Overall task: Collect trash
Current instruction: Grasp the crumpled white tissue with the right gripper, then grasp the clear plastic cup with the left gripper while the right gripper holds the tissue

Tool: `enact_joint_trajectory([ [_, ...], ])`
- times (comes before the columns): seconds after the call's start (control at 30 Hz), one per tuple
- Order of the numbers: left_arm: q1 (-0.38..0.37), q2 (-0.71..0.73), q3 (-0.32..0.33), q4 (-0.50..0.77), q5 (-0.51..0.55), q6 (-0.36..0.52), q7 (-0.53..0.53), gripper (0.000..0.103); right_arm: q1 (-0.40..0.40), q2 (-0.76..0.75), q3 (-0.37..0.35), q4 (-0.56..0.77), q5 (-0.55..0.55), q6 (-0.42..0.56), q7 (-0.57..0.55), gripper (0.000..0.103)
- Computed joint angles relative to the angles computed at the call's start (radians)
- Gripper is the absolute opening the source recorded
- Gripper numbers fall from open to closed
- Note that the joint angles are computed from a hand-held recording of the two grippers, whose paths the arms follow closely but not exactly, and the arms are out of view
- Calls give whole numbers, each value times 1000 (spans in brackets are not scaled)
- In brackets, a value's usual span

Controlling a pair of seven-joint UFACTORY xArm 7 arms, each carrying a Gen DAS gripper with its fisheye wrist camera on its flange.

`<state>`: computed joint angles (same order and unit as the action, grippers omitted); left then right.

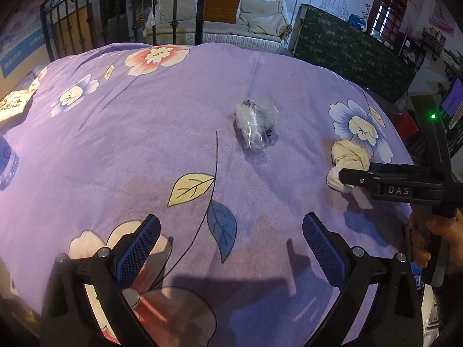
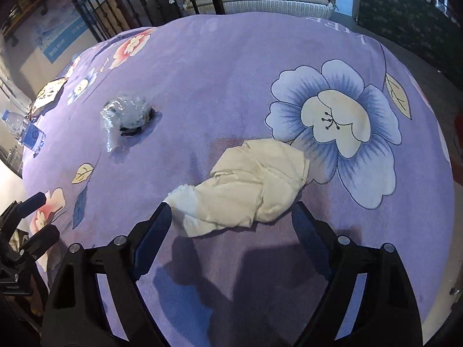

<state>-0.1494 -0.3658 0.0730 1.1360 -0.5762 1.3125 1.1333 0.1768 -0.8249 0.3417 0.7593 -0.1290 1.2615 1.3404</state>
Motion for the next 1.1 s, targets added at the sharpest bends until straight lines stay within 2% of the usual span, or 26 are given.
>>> enact_joint_trajectory([
  [0.07,-7,8,-14,3,0,-14,-12,97,0,18,-23,-16,8,-9,-16,77],
  [0.13,-15,13,-25,3,-3,-30,-20,97,3,23,-39,-31,10,-29,-38,75],
  [0.2,-24,18,-33,4,-5,-41,-25,96,9,33,-46,-27,6,-40,-68,64],
  [0.27,-33,27,-43,7,-3,-55,-33,96,19,20,-60,-44,18,-77,-91,43],
  [0.3,-37,34,-49,11,-1,-63,-37,96,21,15,-63,-48,26,-88,-96,38],
  [0.33,-42,39,-55,15,-1,-69,-45,96,21,11,-65,-52,32,-100,-100,27],
  [0.37,-47,48,-60,22,-1,-74,-54,96,20,1,-67,-57,36,-110,-104,21],
  [0.5,-67,79,-86,47,-1,-97,-101,95,4,-4,-30,-19,21,-70,-93,19],
  [0.63,-95,95,-122,44,14,-165,-137,88,-2,-27,-3,13,7,-18,-84,19],
  [0.7,-109,106,-133,43,19,-192,-151,77,4,-52,-2,16,5,9,-90,19],
  [0.8,-124,121,-147,35,45,-216,-183,48,-9,-59,10,39,-7,41,-90,19],
  [0.83,-125,128,-148,37,56,-213,-201,34,-11,-64,13,41,-10,48,-89,19],
  [0.9,-125,124,-140,26,48,-219,-211,31,-14,-79,18,42,-14,64,-88,19],
  [1.0,-127,89,-121,-5,36,-229,-168,28,-19,-89,29,40,-13,72,-78,19],
  [1.1,-120,67,-88,-1,17,-179,-139,27,-23,-96,42,42,-14,80,-65,19],
])
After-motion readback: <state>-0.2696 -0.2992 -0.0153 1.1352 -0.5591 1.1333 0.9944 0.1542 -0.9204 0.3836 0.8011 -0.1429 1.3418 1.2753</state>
